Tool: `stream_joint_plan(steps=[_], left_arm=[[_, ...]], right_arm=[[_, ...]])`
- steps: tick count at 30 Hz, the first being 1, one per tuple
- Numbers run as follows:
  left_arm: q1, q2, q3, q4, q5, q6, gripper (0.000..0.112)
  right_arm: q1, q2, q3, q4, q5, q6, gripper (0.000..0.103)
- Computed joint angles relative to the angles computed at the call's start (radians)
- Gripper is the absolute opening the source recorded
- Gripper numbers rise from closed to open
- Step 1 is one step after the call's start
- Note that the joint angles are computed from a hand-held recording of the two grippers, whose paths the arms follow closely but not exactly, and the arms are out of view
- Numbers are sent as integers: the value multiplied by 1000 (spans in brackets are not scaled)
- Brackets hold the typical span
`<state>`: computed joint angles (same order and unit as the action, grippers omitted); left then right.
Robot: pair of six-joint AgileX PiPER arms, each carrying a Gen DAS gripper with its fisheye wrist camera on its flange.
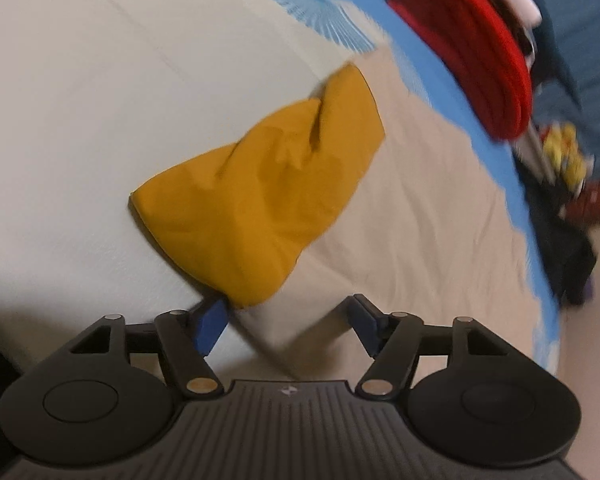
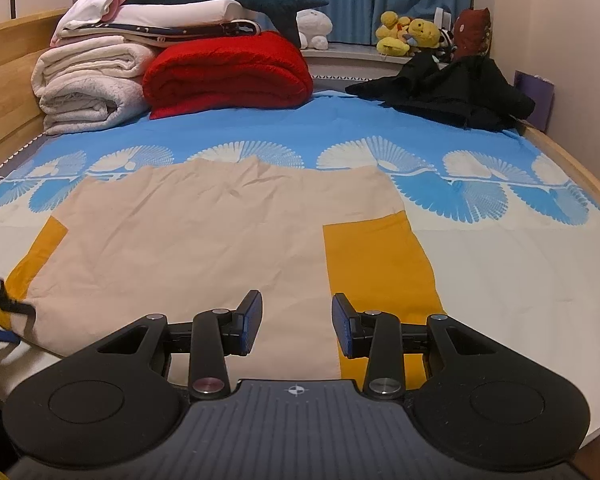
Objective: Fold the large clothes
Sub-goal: 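Grasp the orange sleeve end with the left gripper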
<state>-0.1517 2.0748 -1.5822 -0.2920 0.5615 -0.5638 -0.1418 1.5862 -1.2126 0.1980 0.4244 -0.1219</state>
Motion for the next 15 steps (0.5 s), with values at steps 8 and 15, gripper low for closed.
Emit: stream_joint_plan(steps=[8, 15], left_arm=[[-32, -22, 83, 112, -171, -218, 72], [-43, 3, 88, 228, -259, -422, 72]], right_arm=[[-5, 14, -16, 26, 15, -16, 40], [-2, 17, -14, 6, 20, 9, 40]])
